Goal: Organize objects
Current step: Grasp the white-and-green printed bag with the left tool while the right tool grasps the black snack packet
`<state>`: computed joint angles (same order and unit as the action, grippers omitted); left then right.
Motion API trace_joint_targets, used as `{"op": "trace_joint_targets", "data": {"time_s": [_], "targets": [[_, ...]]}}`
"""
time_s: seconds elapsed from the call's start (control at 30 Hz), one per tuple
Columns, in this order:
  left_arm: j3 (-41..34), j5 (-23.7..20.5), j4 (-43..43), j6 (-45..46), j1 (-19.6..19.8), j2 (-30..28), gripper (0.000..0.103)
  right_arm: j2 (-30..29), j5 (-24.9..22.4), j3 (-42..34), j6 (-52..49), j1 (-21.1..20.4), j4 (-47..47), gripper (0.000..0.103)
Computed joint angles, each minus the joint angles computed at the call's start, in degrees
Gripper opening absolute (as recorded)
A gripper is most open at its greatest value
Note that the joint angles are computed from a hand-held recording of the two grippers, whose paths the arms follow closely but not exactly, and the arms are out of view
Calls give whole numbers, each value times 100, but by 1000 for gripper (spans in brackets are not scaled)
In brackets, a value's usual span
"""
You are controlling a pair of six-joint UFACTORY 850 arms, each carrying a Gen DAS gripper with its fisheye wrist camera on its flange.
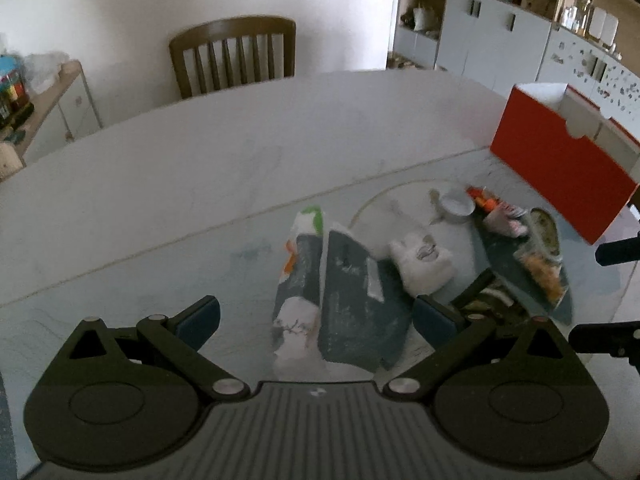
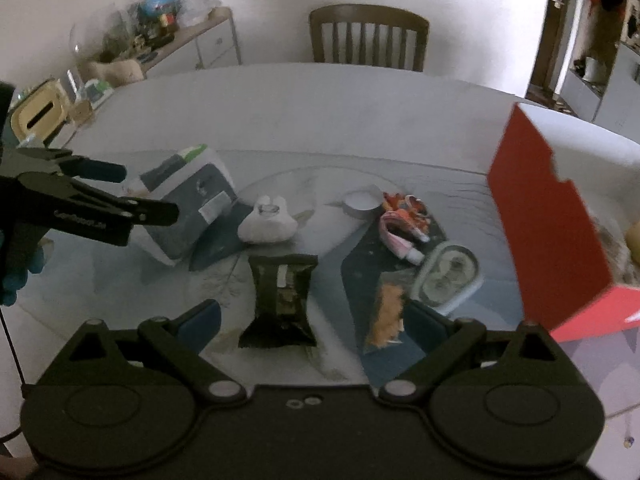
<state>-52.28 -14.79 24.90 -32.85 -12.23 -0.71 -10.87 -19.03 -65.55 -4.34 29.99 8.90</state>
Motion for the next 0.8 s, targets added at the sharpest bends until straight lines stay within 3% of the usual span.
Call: {"op": "trace_joint_targets", "data": {"time_s": [0.17,0.33,0.53,0.8], "targets": [[-35,62,-659,764,62,-205,103,-278,-155,-185,13,143,-384,97],[-116,77,-1684,1925,124,-402,103,-564,-341,-435,-173,153,-150,94],[-165,35,-982,1399,84,-549,103,-833,-476,-675,-105,157,-159,91],[-159,107,-391,794,38,-615,103,-1038,-639,-840,158,179,-326,80]]}}
